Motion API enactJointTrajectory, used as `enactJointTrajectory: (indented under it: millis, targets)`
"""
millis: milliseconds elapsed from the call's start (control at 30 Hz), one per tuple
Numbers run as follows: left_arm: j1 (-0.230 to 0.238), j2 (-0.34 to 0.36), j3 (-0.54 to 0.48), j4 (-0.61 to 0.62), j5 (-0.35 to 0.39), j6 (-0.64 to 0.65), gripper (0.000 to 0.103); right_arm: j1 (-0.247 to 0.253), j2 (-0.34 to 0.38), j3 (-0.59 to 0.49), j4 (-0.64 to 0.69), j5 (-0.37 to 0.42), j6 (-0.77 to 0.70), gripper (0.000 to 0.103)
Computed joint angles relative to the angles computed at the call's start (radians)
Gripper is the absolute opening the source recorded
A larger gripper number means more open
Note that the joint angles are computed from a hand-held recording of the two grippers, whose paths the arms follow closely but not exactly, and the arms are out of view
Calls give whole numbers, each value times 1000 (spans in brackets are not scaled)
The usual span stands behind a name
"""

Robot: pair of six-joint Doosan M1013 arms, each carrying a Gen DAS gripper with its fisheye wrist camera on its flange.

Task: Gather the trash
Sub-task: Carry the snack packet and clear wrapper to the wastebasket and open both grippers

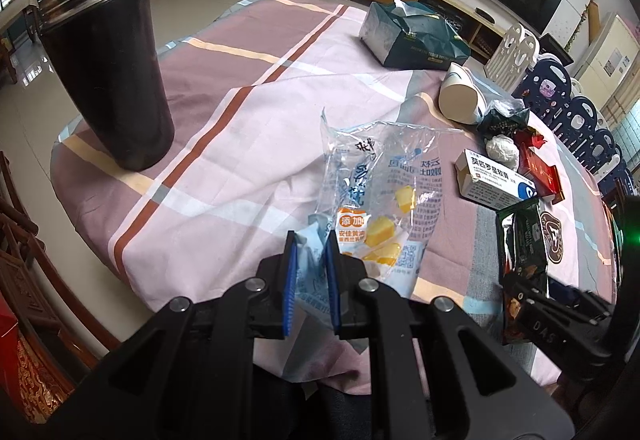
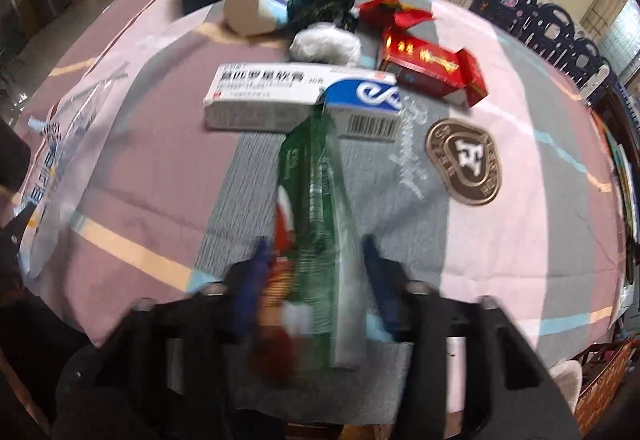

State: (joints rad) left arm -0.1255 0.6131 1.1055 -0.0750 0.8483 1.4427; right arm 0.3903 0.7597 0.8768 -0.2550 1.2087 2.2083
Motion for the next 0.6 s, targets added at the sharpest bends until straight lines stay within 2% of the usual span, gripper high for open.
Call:
enactJointTrajectory:
  millis: [100, 133, 300, 400, 600]
  targets:
    - [-1, -8, 12, -12, -25, 19, 15, -8, -16, 21, 34, -42, 28, 18]
    - [-1, -13, 17, -13, -38, 24, 15, -11, -26, 34, 42, -59, 41, 17]
    - [-10, -43, 40, -5, -91, 46, 15, -27, -119, 144, 81, -178, 109, 17]
    - [-19, -70, 62, -21, -122, 90, 14, -27, -197, 235, 32, -238, 152, 17]
    - [-52, -139, 126, -190, -125, 313, 14, -23, -371, 431, -110, -285, 279, 17]
